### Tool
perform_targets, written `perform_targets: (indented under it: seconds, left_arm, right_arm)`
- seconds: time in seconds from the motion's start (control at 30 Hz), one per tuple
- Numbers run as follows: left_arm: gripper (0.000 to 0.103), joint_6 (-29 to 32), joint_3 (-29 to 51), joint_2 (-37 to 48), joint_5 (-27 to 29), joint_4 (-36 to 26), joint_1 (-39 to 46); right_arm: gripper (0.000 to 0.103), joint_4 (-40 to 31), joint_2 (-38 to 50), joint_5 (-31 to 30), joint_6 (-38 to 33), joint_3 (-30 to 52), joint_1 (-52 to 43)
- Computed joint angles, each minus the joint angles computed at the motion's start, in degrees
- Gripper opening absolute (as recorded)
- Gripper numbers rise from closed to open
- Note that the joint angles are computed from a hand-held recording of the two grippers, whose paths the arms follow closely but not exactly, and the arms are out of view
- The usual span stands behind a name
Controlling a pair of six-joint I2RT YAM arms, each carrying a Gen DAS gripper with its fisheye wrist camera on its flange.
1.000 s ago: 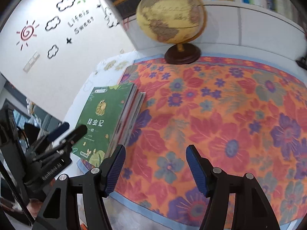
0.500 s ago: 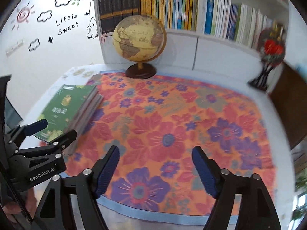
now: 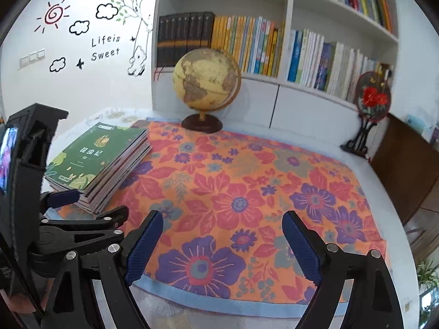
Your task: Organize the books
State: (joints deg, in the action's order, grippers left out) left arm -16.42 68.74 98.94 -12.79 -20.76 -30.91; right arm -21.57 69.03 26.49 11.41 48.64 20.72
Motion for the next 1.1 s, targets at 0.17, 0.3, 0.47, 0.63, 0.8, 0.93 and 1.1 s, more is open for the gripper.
perform_targets:
  seconds: [0.17,0.3,0.47,0.63,0.8,0.93,1.1]
  left_arm:
    - [0.086,-0.16,-2.99,-1.69,-1.23,3.18,-0.01]
    - [0.086,0.14,-3.70,-1.88,-1.85,3.99,0.46]
    - [0.086,0.19,-4.35,-2.10,-3.29,5.31,0.51]
    - [0.086,1.52,-5.07,-2.02,-5.26,6.76,-0.23]
    - [0.086,1.95,-5.79,-2.05,-7.44,7.88,-0.82]
    - [0.086,1.76,-6.15,-2.22,-7.57,8.29,-0.98]
    - [0.086,2.25,-7.05,-2.53,-7.10,9.63,-1.30]
  right_arm:
    - [0.092,0.14,3.87,0.41,0.95,0.36,0.55]
    - [0.092,0.77,4.31,-3.04,2.81,-0.21,-0.41]
    - [0.092,0.88,4.56,-3.51,4.31,-0.36,0.17]
    - [0.092,0.18,5.29,-3.89,4.87,0.31,0.01]
    - [0.092,0.41,5.08,-4.83,5.02,0.01,-0.87]
    - [0.092,0.37,5.07,-4.71,5.33,-0.17,-1.21]
    - [0.092,0.07,5.26,-5.24,5.58,0.04,-1.64]
